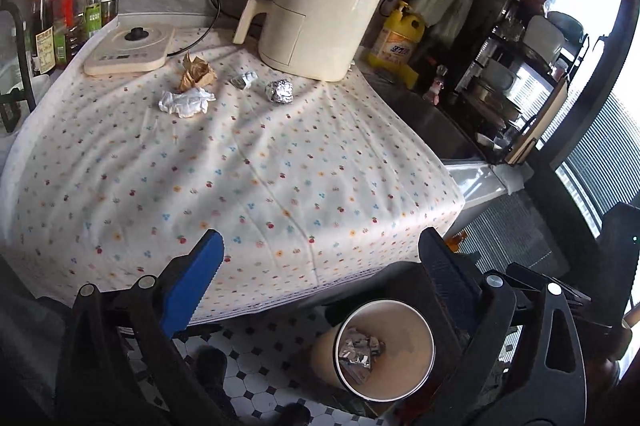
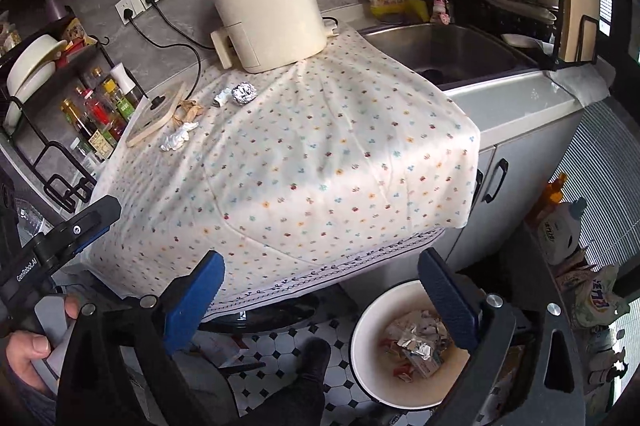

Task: Collect trash
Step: 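Move both tools back over the counter toward the tissue and foil ball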

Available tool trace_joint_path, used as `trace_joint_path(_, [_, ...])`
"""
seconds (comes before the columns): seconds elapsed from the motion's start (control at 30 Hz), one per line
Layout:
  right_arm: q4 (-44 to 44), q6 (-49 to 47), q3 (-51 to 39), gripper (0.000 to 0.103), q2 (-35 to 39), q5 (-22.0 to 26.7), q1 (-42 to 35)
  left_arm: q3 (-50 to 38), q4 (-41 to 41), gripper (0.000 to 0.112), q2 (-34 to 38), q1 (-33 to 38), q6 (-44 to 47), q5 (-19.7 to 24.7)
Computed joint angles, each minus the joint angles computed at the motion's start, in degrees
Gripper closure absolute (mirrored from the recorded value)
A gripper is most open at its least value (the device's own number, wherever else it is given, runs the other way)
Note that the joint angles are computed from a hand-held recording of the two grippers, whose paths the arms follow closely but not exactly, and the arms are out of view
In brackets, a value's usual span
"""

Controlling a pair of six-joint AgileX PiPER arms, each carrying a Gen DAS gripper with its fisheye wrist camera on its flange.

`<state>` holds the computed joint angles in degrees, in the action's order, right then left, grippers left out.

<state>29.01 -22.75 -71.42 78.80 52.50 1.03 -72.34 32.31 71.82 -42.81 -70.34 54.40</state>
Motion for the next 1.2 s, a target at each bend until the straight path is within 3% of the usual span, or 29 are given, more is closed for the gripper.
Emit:
trace_joint_path(0.27, [-5.6, 9.2, -6.8, 0.008, 4.2, -2.5, 10.1, 0.9, -3.4, 0.015, -4.9, 9.1, 7.5, 0.3])
trace_joint_path(0.57, [-14.6, 21.1, -18.2, 0.008, 12.9, -4.0, 20.9, 2.8, -16.3, 0.015, -7.4, 27.5, 24.6, -6.0])
trace_joint_path(0.73, [-19.1, 26.3, -26.4, 0.008, 19.2, -2.7, 25.7, 3.7, -24.8, 0.015, -7.2, 38.5, 35.8, -9.2])
trace_joint_path(0.93, [-22.7, 30.3, -37.7, 0.008, 27.2, -0.1, 29.5, 3.8, -41.1, 0.015, -4.1, 52.3, 53.9, -13.1])
trace_joint_path(1.2, [-26.2, 33.8, -54.8, 0.017, 38.0, 6.7, 31.6, -0.6, -57.0, 0.016, 4.8, 62.6, 71.9, -14.6])
